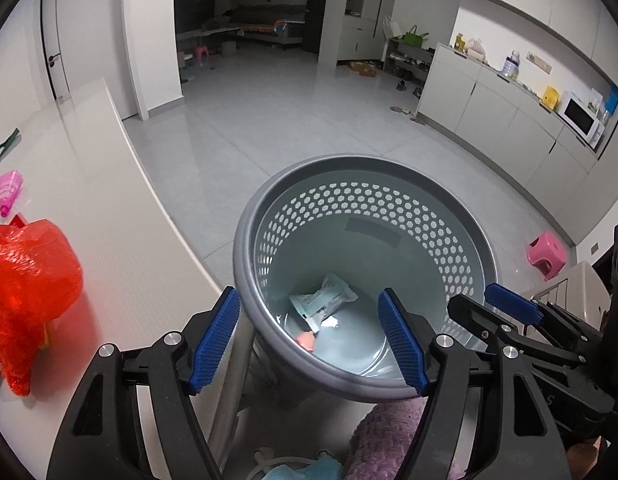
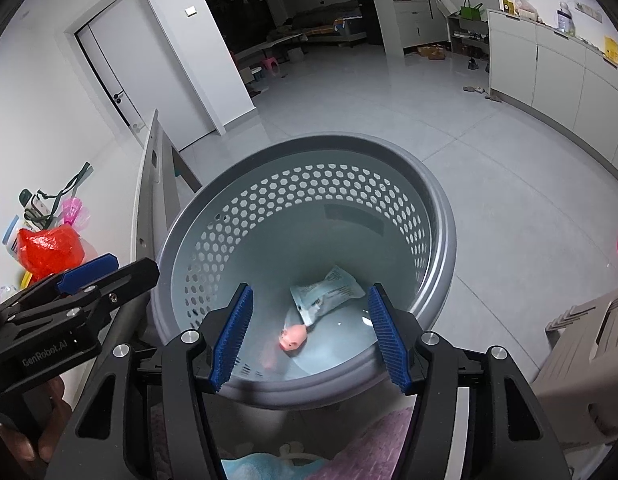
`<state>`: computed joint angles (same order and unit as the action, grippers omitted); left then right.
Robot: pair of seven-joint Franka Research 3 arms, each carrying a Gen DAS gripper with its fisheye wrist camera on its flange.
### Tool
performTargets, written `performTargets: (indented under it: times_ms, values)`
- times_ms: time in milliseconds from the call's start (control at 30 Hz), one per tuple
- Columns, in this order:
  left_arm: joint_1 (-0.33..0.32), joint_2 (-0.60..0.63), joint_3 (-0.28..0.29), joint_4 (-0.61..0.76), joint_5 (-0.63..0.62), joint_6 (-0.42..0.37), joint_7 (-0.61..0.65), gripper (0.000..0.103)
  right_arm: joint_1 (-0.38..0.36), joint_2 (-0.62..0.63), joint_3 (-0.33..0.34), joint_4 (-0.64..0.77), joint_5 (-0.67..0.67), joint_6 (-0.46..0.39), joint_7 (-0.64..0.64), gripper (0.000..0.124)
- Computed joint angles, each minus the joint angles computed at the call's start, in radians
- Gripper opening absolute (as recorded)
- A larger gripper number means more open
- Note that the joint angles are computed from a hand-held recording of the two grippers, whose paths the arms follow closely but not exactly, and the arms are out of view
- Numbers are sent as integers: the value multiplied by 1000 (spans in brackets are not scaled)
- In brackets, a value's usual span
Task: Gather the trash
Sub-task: 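Open both tools over the grey basket, dropping the wrapper and pig toy, then move the right tool back to the table and grasp the red plastic bag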
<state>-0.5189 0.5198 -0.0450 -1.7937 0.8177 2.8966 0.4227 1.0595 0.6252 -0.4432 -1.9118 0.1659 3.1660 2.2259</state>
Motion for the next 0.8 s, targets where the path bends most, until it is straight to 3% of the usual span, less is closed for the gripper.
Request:
performTargets:
  times_ms: [133,400,800]
  values:
    - [-25,-31,37,-32,55,12,-71,76,23,-2,-14,-1,-3,0,6,58]
    - [-25,-110,57,-105,225,-8,-241,81,84,-8,-54,-9,-3,14,4,65]
    - [51,-287,-1,-253,502,-62,-522,88,83,8,-10,63,-13,1,-28,67]
